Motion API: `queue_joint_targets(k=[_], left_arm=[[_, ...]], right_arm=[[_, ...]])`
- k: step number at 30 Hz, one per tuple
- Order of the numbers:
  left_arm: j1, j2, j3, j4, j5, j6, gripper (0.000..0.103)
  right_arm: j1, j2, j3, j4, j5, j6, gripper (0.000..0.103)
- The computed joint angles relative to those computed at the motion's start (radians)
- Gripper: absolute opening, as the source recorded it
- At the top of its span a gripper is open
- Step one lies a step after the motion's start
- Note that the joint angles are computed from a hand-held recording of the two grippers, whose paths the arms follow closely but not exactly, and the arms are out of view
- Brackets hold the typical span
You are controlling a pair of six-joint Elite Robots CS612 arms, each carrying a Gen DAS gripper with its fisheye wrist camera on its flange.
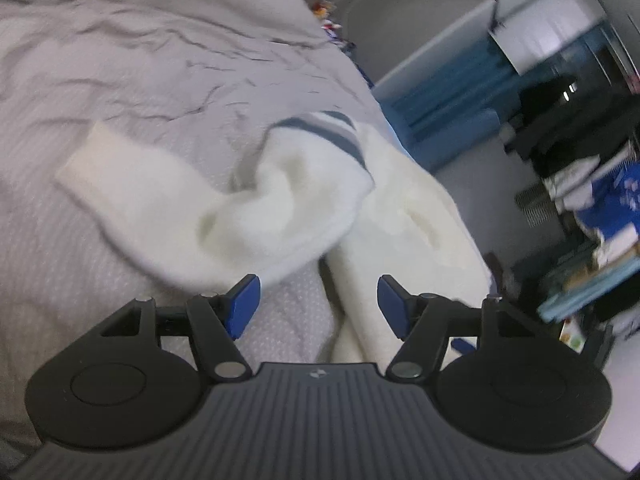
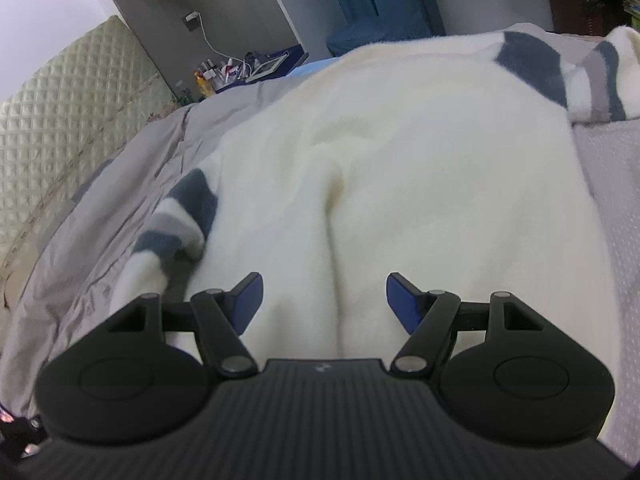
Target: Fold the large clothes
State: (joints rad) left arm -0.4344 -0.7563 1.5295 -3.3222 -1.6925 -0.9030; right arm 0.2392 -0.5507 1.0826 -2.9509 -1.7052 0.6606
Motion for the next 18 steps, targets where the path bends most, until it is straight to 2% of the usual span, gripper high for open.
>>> queue_joint_targets(k=[2,5,10,14,18], left_arm=[[0.007,0.004,-0.001,0.01,-0.01,-0.069,0.077],[0.021,0.012,-0.002,0.014,-0.035,-0.176,0.077],[0.037,0.025,0.006,-0.019,-0.031,-0.326,0.078],[0.046,0.038,0.004,-0.031,-0.023,-0.403,0.078],[0.048,0.045,0.0,-0.022,0.006,-0.442,0.078]], right_arm=[[0.003,-0.003,0.003,0.007,-0.005,-0.01,0.07],[0.01,-0.006,0.007,0.016,-0.023,-0.026,0.07],[0.017,-0.007,0.006,0.016,-0.055,-0.049,0.07],[0.022,-0.004,-0.003,0.025,-0.087,-0.085,0.07],[0.028,0.001,-0.014,0.034,-0.117,-0.108,0.07]])
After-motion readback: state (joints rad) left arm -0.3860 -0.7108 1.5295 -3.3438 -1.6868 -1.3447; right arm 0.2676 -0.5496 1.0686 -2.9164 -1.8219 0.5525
